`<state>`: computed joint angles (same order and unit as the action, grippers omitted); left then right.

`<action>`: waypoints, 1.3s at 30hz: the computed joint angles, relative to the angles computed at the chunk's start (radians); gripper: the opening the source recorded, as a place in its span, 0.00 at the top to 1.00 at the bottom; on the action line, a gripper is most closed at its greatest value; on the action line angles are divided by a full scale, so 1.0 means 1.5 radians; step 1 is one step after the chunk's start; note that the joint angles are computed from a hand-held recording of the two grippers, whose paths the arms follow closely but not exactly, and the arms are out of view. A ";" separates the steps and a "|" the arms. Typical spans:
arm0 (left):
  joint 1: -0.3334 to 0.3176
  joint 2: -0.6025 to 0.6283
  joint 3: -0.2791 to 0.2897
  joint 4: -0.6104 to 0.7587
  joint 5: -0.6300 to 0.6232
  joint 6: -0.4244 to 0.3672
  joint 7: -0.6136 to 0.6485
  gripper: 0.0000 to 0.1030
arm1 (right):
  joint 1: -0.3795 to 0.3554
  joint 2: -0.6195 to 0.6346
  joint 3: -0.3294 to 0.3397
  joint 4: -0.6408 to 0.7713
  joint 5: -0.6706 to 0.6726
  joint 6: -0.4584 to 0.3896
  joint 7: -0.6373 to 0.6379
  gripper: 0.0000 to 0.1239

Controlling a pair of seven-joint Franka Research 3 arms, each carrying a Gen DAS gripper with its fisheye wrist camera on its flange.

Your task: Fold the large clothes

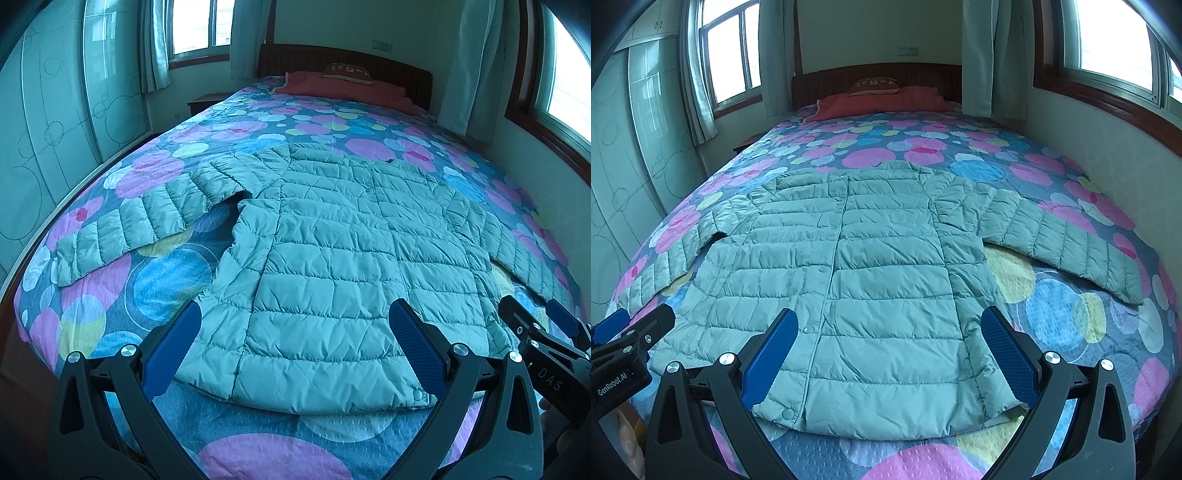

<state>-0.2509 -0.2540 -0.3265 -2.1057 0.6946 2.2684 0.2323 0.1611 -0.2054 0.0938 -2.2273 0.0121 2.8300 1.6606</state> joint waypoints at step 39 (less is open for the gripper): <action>0.149 -0.001 0.075 -0.123 -0.047 -0.065 -0.189 0.19 | -0.234 0.321 -0.053 0.257 0.918 0.053 -0.299 0.40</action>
<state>-0.0268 -0.2548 -0.2135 -2.2907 0.6238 2.1711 -0.0505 -0.1892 0.2761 0.0142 -1.8419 1.3893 2.9088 1.2119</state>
